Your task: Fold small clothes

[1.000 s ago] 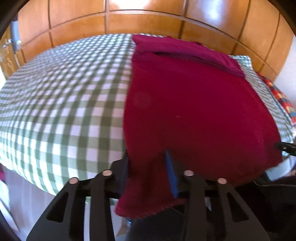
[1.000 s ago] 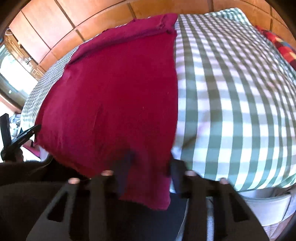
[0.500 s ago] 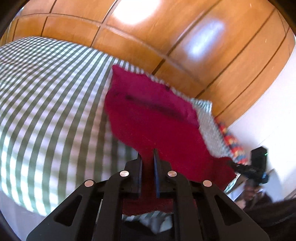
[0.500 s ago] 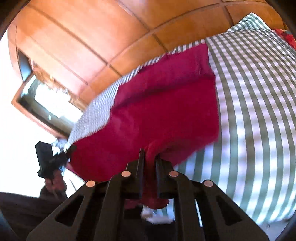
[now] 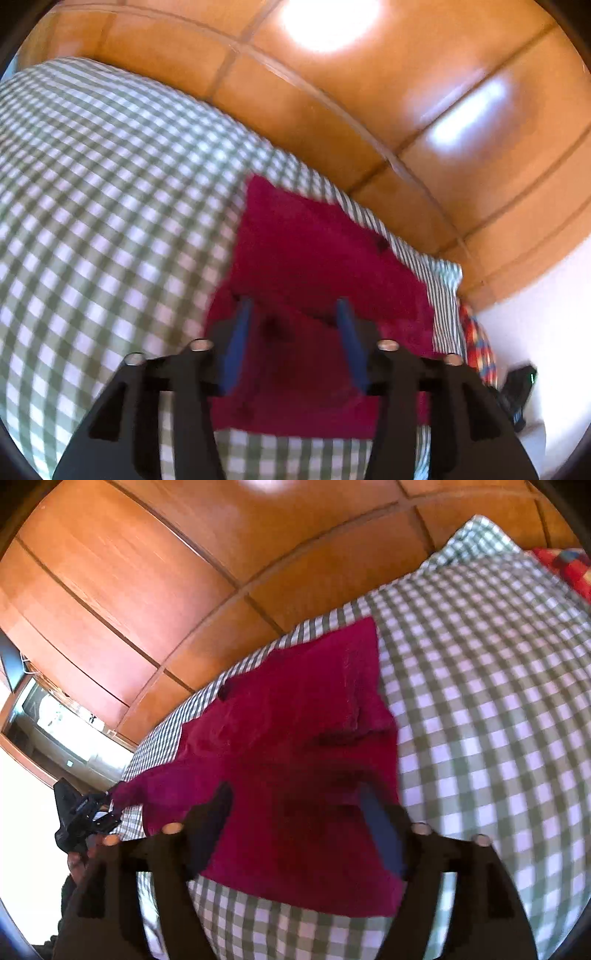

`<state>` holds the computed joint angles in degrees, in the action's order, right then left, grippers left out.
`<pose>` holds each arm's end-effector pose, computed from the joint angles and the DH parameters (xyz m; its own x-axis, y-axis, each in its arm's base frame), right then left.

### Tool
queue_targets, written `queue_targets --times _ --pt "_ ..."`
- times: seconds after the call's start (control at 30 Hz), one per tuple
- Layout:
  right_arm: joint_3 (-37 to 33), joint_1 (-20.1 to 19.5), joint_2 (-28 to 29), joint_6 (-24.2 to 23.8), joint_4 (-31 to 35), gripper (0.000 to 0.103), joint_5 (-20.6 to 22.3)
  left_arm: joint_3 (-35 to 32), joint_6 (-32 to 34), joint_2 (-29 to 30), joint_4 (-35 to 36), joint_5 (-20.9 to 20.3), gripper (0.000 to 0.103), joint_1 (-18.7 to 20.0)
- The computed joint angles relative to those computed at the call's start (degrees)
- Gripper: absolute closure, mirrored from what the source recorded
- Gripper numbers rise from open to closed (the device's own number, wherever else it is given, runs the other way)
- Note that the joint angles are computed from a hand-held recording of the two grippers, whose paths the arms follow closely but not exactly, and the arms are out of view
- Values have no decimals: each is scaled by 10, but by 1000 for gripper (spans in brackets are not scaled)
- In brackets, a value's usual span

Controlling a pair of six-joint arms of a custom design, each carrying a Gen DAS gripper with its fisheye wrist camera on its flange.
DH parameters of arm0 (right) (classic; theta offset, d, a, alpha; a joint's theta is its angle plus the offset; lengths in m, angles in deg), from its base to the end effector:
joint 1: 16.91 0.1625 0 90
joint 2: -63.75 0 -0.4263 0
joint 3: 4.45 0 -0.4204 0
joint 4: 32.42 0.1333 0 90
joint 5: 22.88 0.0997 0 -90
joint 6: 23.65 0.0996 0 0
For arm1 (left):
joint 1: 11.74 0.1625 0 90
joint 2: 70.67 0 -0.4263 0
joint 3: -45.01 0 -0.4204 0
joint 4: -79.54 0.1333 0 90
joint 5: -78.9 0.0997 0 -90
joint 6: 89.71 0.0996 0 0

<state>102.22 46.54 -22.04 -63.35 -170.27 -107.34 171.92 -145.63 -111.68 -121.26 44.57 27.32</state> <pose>-0.1215 -0.5630 0.3947 -0.9546 -0.1971 0.2235 -0.2747 0.8726 -0.4039 -0.2259 -0.4609 0.0139 -0.9338 -0.3508 -0.0710 -0.1233 0.5015 -0.8563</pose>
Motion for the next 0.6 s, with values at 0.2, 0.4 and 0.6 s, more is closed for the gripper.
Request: queue_targets --times 0.2,0.4,0.6 --pt "39 -26 -24 -51 -35 22 -56 58 -33 9 14 24 55 -20" --pt "65 -23 6 -53 -87 51 -103 36 40 73 -50 -42 59 -11" --pt "65 -24 -1 -68 -80 83 -112 35 42 77 -12 -41 94 -22"
